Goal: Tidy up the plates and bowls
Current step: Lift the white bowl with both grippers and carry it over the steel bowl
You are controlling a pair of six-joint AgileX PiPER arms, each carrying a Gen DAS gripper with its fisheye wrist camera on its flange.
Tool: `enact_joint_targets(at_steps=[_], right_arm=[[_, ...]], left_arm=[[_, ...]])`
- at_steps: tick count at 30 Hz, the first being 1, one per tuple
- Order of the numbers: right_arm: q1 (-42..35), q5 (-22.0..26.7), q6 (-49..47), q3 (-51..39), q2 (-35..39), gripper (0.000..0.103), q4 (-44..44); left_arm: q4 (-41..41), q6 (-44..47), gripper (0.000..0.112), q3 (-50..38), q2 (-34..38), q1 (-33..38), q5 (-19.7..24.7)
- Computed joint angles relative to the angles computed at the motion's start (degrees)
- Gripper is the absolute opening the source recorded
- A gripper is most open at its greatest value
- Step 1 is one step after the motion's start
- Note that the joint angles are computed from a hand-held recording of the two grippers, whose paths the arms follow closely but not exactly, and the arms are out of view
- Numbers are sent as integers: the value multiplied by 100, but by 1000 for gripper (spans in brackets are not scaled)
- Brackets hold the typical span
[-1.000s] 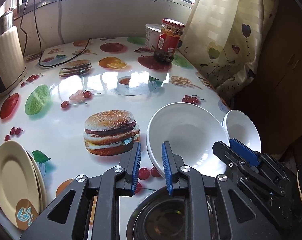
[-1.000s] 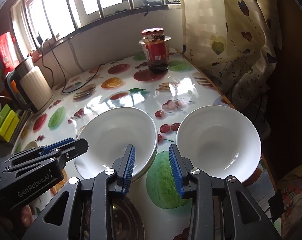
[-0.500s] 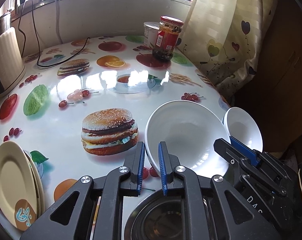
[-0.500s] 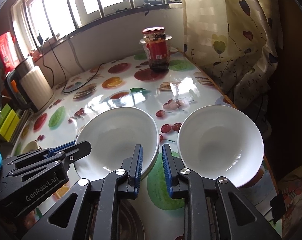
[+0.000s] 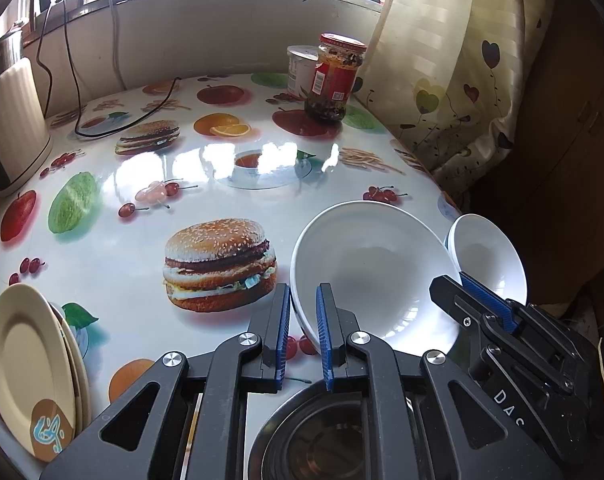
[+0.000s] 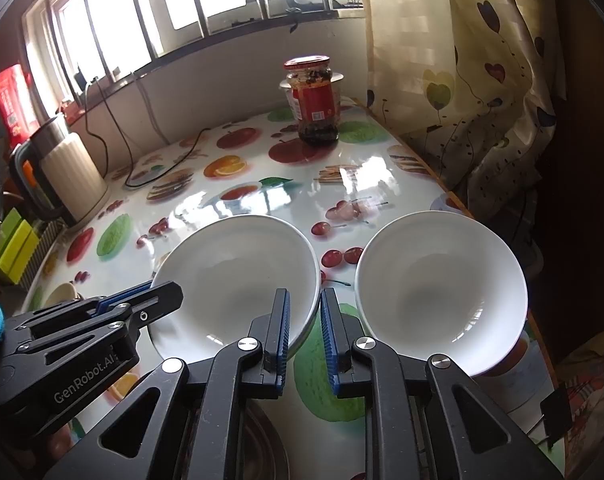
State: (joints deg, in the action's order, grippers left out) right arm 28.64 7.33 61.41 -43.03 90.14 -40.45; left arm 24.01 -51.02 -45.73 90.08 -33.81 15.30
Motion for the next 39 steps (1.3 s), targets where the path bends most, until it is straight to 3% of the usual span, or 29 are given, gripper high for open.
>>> enact_joint_targets(at_steps=[13,18,39], right_arm=[[-54,-69,1,19,-65,15,-32],[-67,-151,489,158,-220,15,-502],[400,315,1606,568,-1150,15,-1422]], left_arm=[[476,-496,14,50,-151,-85,35],[765,-791,14,97,-280,-174,102],[1373,-1550,14,477,-1200,-665,532]])
